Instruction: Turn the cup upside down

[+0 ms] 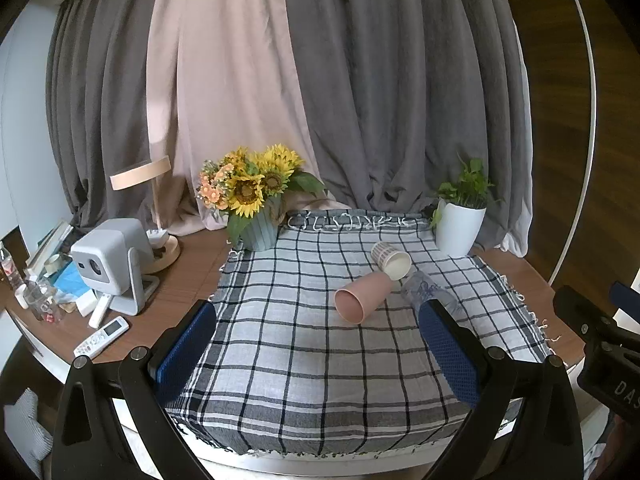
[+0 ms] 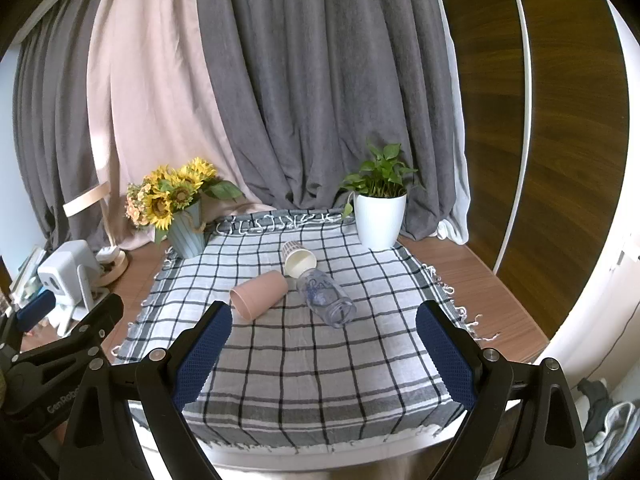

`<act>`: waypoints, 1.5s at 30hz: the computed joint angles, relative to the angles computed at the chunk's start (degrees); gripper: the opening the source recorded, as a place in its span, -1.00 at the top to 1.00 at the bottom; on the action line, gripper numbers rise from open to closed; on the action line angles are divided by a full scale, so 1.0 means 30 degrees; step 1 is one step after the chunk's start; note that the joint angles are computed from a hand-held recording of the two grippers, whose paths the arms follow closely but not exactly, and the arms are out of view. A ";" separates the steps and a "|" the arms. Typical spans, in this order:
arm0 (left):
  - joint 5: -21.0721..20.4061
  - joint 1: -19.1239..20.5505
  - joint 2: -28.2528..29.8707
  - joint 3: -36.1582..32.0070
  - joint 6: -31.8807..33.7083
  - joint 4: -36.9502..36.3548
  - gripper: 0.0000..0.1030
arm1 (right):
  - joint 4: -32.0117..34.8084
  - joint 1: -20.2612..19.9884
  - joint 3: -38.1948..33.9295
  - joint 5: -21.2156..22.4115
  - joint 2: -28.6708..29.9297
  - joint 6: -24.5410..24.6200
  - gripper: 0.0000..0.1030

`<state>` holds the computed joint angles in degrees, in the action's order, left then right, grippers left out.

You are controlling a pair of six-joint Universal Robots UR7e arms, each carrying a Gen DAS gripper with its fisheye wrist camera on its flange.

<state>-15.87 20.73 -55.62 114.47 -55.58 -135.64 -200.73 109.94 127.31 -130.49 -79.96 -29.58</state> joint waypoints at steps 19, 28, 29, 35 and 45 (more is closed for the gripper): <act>-0.5533 0.2960 0.0866 -0.2192 0.5655 -0.1257 -1.00 | 0.1149 -0.0897 -0.0653 -0.0869 0.1209 0.2225 -0.82; -0.7639 0.5640 0.3749 -0.6773 0.9167 -0.0159 -1.00 | 0.3580 -0.3100 -0.3223 -0.0657 0.2782 0.5304 -0.82; -0.7921 0.6034 0.4286 -0.7626 0.9605 0.0041 -1.00 | 0.3881 -0.3382 -0.3722 -0.0619 0.3124 0.5483 -0.82; -0.8264 0.7520 0.6790 -1.1613 1.2184 0.2226 -1.00 | 0.6540 -0.4666 -0.6511 -0.0259 0.4803 0.6849 -0.82; -1.0965 0.9858 1.0431 -1.9191 1.4942 0.8352 -0.97 | 0.8167 -0.4945 -0.9854 -0.1499 0.7576 0.8997 -0.82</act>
<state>-48.76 50.31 -24.33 56.90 -10.75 -110.59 -176.23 95.11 97.75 -134.98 -57.23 -2.59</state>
